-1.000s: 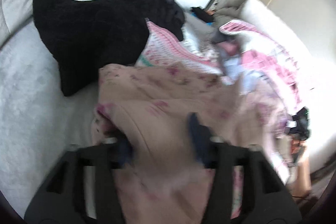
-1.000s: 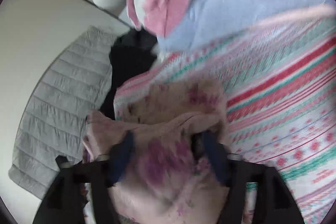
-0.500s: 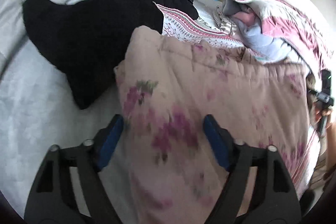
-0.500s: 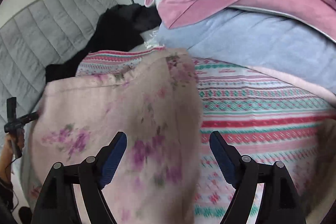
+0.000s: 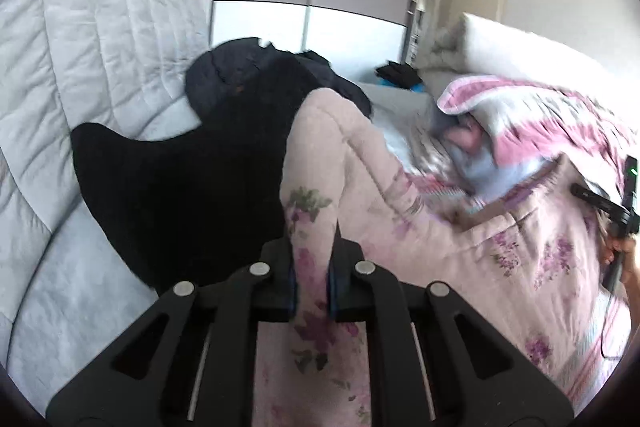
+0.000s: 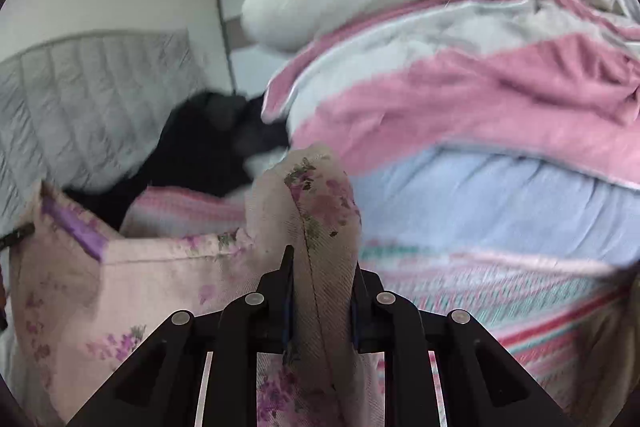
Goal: Fold large clothes
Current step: 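Lift the hem with both grippers and fold it over toward the collar, then release the folded jacket with both grippers and pat it flat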
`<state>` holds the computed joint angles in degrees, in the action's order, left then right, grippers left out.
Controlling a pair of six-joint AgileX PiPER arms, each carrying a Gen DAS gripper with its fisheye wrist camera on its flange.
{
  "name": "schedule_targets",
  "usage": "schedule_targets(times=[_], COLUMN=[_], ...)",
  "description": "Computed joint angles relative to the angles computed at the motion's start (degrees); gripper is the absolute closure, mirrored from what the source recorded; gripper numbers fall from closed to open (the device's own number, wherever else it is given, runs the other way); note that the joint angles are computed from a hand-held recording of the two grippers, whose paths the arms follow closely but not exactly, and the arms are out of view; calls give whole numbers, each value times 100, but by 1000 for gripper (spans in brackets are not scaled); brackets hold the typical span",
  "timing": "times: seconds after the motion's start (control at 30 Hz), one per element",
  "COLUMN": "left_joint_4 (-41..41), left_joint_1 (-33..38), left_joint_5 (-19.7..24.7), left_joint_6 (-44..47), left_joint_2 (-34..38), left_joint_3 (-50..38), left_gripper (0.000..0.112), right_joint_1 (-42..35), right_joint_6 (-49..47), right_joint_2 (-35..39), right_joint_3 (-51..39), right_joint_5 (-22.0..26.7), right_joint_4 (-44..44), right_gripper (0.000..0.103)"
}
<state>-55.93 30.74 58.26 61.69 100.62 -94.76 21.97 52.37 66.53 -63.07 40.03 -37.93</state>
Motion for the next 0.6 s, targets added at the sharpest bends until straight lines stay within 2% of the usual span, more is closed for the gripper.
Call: schedule_targets(times=[0.1, 0.17, 0.27, 0.33, 0.43, 0.5, 0.53, 0.6], left_joint_4=[552, 1121, 2362, 3162, 2979, 2522, 2158, 1478], left_joint_1=[-445, -747, -1237, -1484, -1356, -1086, -893, -376], left_joint_5=[-594, -776, -875, -992, -1062, -991, -854, -168], left_joint_6=[-549, -1056, -1922, -2369, -2207, -1925, -1707, -1320], left_joint_2=[538, 953, 1449, 1570, 1337, 1073, 938, 782], left_joint_3=[-561, -910, -1272, -1268, -1020, -869, -795, -812], left_gripper=[99, 98, 94, 90, 75, 48, 45, 40], right_joint_1=[-748, -1055, -1170, -1186, -1333, -1379, -1415, -1554], right_joint_6=[-647, -966, -1177, -1121, -1017, -969, -1048, -1504], right_joint_2=[589, 1096, 1840, 2162, 1888, 1481, 1194, 694], right_joint_3=[-451, -679, -975, -1049, -731, -528, -368, -66], right_joint_5=[-295, -259, 199, 522, 351, 324, 271, 105], right_joint_4=[797, 1241, 1553, 1588, 1743, 1767, 1857, 2331], right_gripper=[83, 83, 78, 72, 56, 43, 39, 34])
